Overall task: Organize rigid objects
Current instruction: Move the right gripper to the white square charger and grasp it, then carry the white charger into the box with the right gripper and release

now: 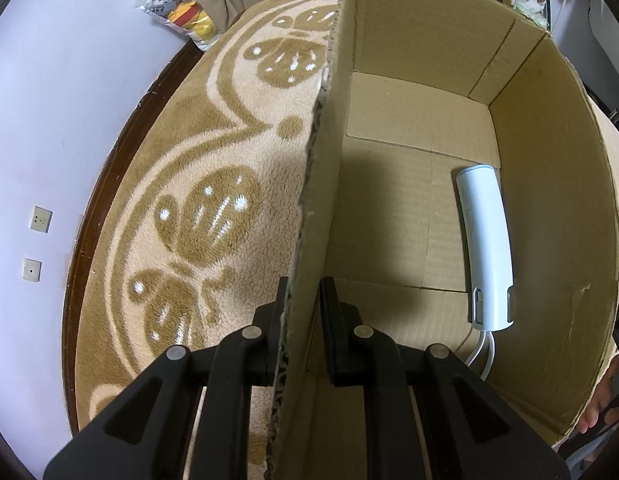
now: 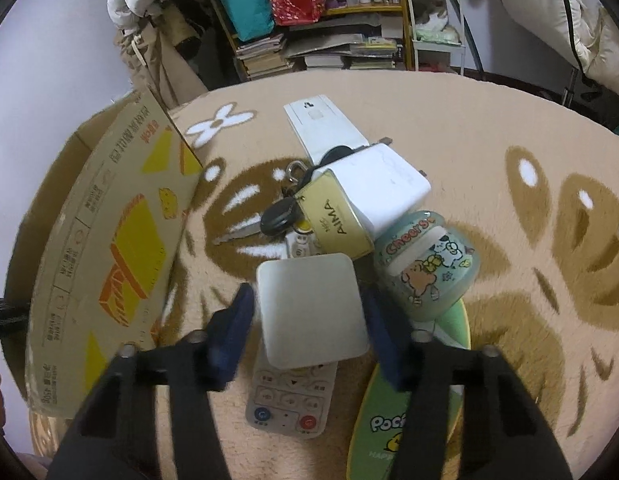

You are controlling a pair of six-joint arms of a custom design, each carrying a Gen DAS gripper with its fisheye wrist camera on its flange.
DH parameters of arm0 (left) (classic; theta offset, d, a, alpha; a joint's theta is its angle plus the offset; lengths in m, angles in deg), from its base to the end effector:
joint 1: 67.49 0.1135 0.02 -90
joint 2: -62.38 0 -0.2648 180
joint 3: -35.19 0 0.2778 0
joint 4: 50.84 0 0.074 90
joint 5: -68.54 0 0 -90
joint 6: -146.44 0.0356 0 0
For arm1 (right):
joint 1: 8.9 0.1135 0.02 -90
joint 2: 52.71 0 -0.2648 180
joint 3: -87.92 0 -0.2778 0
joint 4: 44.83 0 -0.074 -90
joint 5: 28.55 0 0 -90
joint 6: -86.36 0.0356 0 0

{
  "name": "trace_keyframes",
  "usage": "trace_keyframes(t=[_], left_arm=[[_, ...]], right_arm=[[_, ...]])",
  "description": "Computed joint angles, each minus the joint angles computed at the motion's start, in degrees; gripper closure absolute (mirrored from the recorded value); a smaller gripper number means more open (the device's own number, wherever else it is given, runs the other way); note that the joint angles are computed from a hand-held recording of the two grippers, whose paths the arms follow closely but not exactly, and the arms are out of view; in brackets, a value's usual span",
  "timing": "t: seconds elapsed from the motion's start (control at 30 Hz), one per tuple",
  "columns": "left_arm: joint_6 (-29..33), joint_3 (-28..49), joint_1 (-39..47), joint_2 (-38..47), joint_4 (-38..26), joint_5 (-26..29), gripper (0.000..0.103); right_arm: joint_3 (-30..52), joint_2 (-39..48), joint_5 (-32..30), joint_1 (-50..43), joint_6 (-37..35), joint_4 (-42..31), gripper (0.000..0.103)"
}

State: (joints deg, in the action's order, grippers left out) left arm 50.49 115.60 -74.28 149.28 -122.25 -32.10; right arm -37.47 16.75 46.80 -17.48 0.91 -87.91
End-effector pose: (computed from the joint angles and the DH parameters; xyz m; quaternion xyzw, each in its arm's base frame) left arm 0.3032 -0.0295 0.2399 -0.0025 0.9902 0.0800 0.1145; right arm 0.2517 -0.0289 0.1984 0.0740 0.9510 0.1128 0.2781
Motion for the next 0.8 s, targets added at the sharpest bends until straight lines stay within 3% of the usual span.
trace_keyframes(t=[0.2,0.8], left_arm=[[-0.01,0.24,-0.01,0.13,-0.11,0.09,0.091],[0.09,0.14,0.21,0.27,0.04,0.17,0.091]], right_arm=[[-1.56,-2.59,3.01,1.72,0.30,1.66,0.054],[-1.10,-3.81,2.14,1.55,0.46,1.05,0.054]])
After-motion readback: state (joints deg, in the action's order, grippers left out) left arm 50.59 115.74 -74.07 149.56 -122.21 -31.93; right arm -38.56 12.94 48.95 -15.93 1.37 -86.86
